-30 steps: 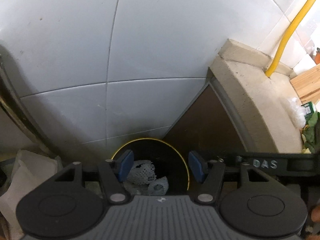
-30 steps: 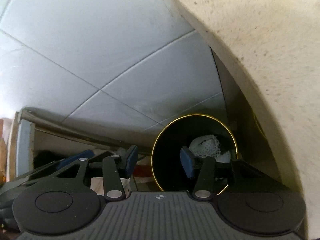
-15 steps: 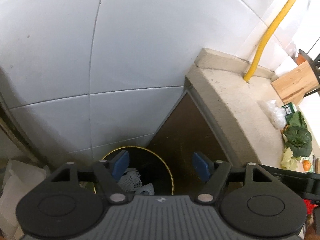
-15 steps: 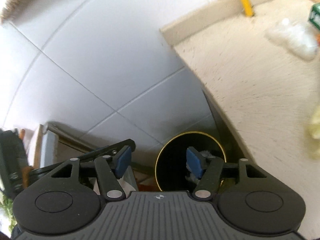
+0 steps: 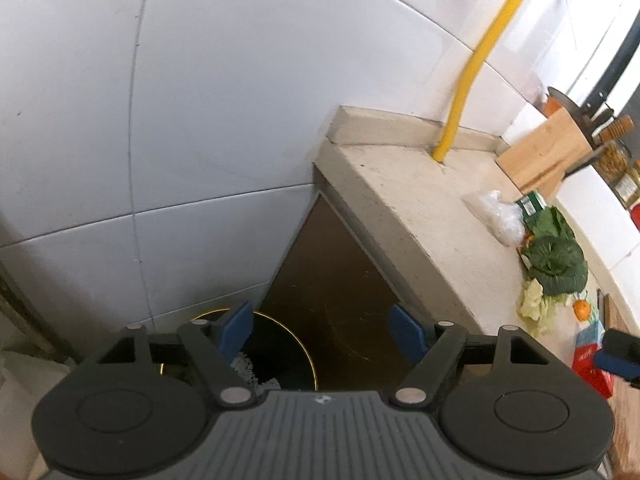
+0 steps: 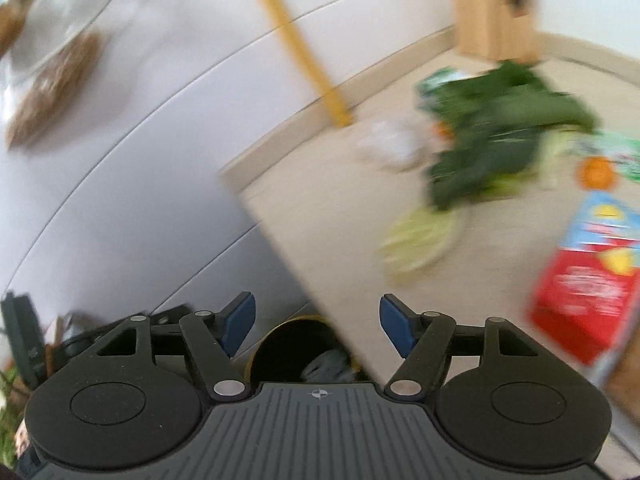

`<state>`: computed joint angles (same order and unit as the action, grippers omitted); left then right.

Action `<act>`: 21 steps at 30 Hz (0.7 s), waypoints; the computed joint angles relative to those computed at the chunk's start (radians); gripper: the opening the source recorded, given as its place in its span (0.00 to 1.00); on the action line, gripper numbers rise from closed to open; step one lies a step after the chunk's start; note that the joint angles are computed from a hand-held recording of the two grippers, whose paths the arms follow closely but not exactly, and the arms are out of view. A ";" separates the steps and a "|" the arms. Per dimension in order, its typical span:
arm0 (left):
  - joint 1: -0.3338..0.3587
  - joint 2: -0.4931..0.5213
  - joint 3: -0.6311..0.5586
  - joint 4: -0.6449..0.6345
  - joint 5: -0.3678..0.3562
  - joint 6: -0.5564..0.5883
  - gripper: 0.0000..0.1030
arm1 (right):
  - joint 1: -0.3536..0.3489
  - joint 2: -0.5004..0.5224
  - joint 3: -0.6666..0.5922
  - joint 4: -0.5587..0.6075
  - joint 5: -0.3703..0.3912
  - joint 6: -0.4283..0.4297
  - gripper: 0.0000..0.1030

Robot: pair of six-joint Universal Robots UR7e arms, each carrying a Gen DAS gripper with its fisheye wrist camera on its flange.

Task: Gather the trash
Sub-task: 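Bring both open tools back up to the counter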

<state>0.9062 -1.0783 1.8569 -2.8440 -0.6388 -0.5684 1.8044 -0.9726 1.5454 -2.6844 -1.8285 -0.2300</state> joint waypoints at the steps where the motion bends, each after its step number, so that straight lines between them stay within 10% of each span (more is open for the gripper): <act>1: -0.002 0.003 -0.001 -0.005 -0.001 0.013 0.68 | -0.006 -0.012 0.009 -0.018 -0.009 0.003 0.73; 21: -0.052 0.198 -0.214 -0.139 -0.177 0.381 0.72 | -0.084 -0.042 -0.065 -0.052 -0.159 -0.072 0.78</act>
<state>0.8546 -0.8807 1.6433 -2.9832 -0.8160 -0.1878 1.7205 -1.0149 1.4801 -2.7362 -1.9876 -0.3021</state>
